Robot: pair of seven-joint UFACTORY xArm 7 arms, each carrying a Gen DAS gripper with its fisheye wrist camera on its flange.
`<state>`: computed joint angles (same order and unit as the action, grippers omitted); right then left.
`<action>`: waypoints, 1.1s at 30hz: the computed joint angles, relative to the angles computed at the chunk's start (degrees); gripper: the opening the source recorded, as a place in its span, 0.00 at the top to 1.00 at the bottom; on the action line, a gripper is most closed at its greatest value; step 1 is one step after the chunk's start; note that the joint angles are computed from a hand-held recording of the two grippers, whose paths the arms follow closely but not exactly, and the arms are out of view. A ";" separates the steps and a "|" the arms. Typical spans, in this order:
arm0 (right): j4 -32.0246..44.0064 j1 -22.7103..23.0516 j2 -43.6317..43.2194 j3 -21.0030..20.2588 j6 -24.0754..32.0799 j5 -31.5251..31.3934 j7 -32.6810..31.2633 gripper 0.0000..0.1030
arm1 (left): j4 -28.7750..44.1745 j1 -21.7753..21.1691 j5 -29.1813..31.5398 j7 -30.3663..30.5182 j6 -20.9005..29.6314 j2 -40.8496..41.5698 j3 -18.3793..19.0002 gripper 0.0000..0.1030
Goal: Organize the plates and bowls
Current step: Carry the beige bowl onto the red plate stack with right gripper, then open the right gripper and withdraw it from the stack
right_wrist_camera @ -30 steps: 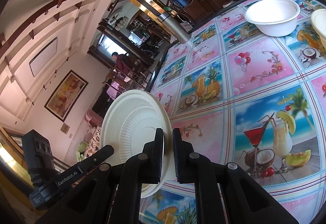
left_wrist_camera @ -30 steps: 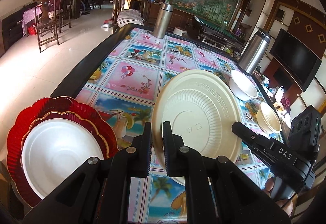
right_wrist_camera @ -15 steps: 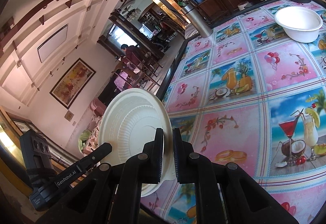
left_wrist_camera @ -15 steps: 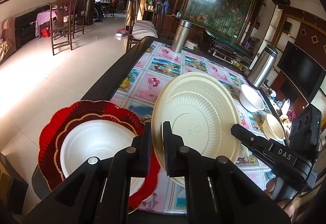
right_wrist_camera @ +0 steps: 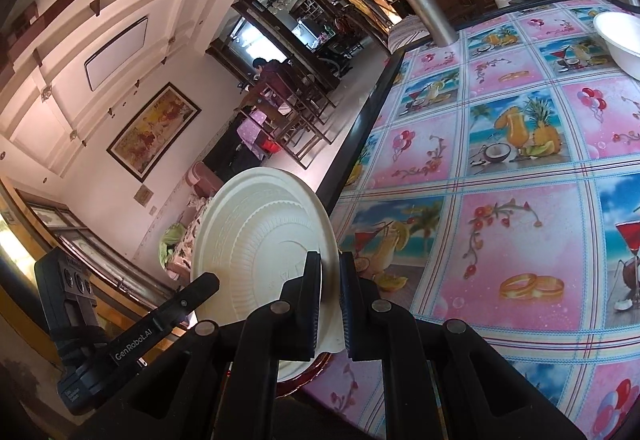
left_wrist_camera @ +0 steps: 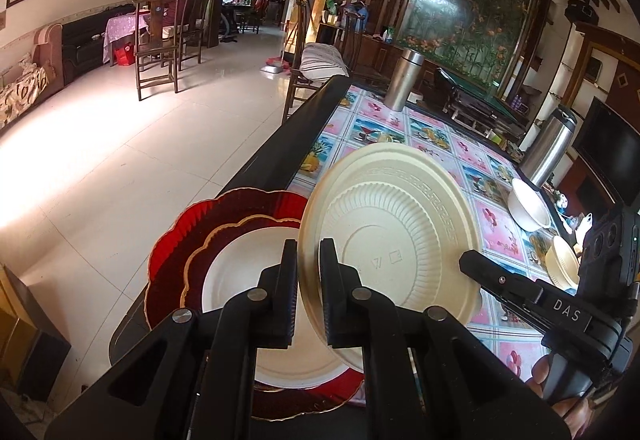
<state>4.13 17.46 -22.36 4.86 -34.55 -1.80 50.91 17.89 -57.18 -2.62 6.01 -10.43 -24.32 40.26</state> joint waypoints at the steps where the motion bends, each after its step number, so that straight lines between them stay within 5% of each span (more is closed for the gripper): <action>1: 0.48 0.24 0.72 -0.06 0.04 -0.23 0.21 0.91 | -0.01 0.11 0.04 0.08 0.06 0.10 0.20 0.92; 7: 3.12 1.71 5.10 -1.39 0.08 -3.68 2.62 0.91 | 0.69 -1.48 -1.40 2.54 2.94 -0.18 4.26 0.92; 13: 6.34 1.98 7.51 1.22 4.00 -2.80 2.98 0.91 | 2.10 -0.08 -5.58 5.52 5.11 1.83 2.93 0.92; 22: 8.28 4.15 8.47 0.11 7.95 -3.97 4.32 0.91 | 3.91 -4.57 -12.53 12.20 9.44 2.04 8.31 0.92; 33: 10.31 3.73 11.80 -1.77 7.88 -10.29 8.68 0.86 | 1.67 11.51 -16.64 15.33 8.67 -1.33 -5.91 0.89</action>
<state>14.44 21.19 -10.56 3.09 -26.67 -12.09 59.58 19.55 -45.68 -19.26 21.34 -1.75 -25.66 34.35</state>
